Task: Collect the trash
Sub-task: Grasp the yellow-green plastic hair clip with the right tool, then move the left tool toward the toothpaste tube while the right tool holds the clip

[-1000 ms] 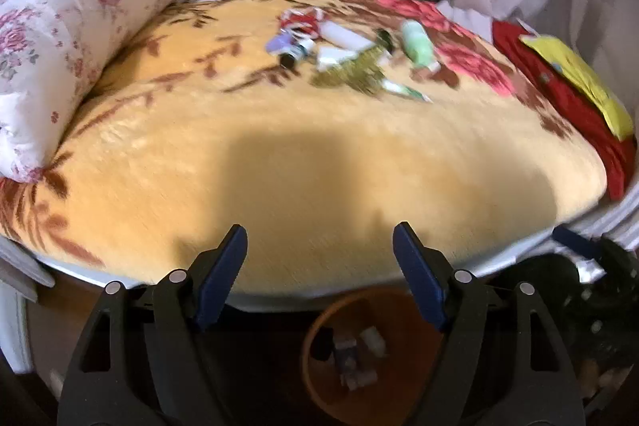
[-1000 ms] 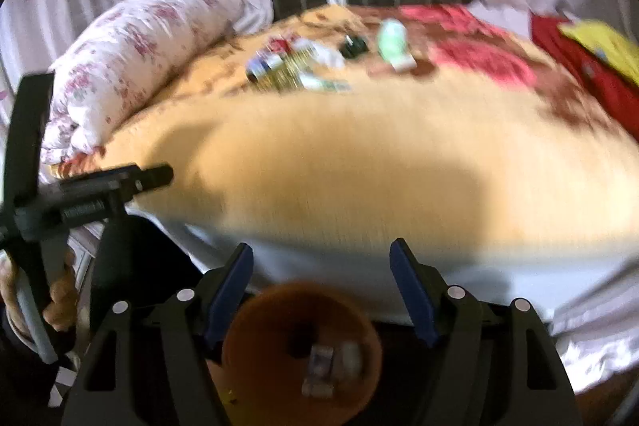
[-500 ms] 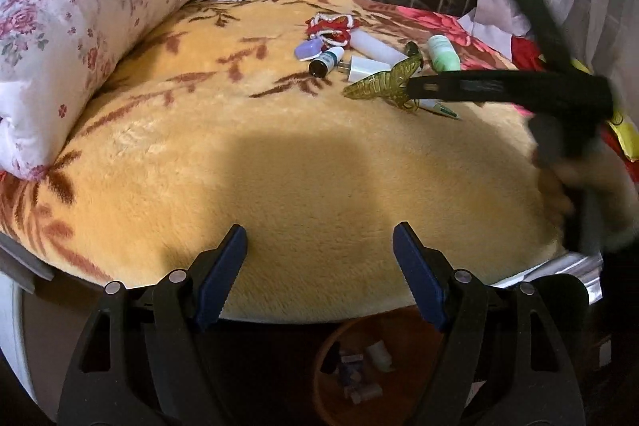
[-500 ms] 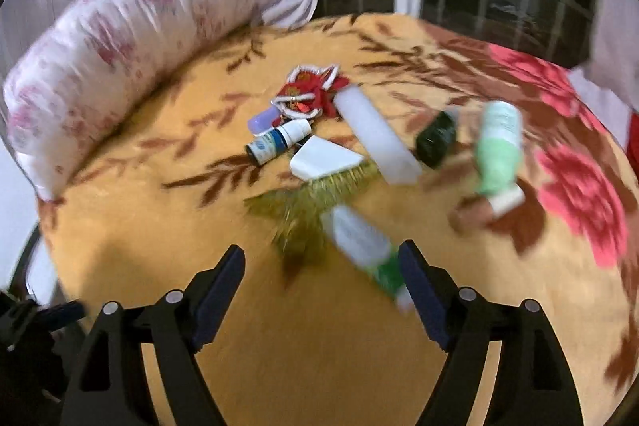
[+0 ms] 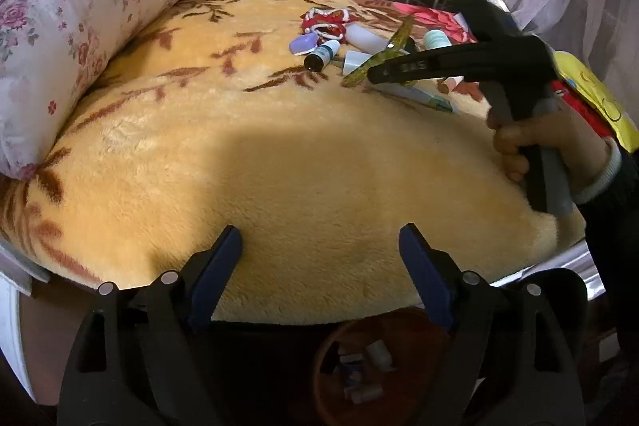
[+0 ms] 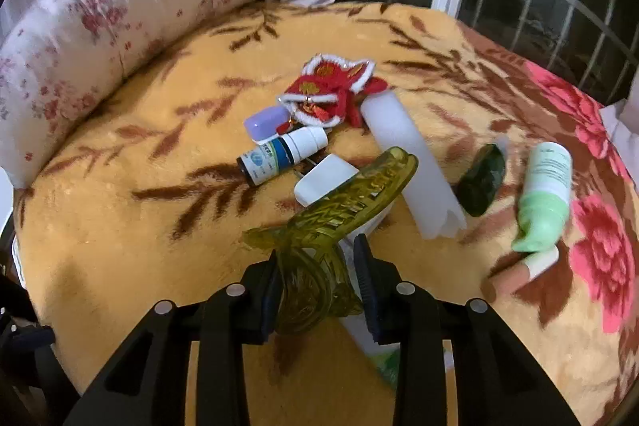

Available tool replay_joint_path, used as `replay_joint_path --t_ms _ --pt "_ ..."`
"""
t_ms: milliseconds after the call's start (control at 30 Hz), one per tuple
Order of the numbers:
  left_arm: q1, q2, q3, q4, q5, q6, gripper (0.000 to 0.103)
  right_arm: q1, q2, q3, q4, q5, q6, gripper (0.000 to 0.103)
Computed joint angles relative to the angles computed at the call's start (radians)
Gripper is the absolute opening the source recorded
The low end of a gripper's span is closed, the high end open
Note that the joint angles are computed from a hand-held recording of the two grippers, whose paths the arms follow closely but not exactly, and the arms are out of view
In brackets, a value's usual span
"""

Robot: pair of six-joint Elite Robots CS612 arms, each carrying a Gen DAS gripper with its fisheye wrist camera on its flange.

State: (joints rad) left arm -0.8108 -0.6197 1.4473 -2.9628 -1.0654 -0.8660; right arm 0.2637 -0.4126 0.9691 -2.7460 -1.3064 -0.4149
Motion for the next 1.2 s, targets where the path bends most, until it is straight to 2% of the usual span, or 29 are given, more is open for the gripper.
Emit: replay_joint_path --t_ms 133,200,300,433,600,700,867,1033,1200 --pt "0.000 -0.004 -0.003 0.008 -0.005 0.002 0.079 -0.030 -0.048 0.107 -0.140 0.111 0.065 0.034" --pt "0.004 -0.005 -0.011 0.001 -0.019 0.010 0.079 -0.045 -0.068 0.149 -0.213 0.140 0.111 0.034" --pt "0.012 0.007 -0.055 0.002 -0.028 0.068 0.079 -0.072 -0.100 0.226 -0.343 0.108 0.192 0.034" --pt "0.034 0.058 -0.185 0.076 -0.060 0.162 0.079 -0.117 -0.140 0.328 -0.450 0.046 0.270 0.034" --pt "0.065 0.156 -0.409 0.220 -0.120 0.319 0.079 -0.166 -0.173 0.428 -0.481 0.041 0.324 0.034" --pt "0.069 0.197 -0.496 0.302 -0.085 0.377 0.079 -0.182 -0.185 0.479 -0.513 0.044 0.342 0.034" --pt "0.072 0.217 -0.536 0.326 -0.098 0.359 0.079 -0.201 -0.191 0.530 -0.539 0.075 0.379 0.034" --pt "0.058 0.226 -0.554 0.376 -0.041 0.392 0.079 -0.201 -0.188 0.538 -0.552 0.096 0.405 0.034" --pt "0.051 0.225 -0.547 0.385 0.000 0.415 0.079 -0.197 -0.189 0.540 -0.569 0.107 0.400 0.034"
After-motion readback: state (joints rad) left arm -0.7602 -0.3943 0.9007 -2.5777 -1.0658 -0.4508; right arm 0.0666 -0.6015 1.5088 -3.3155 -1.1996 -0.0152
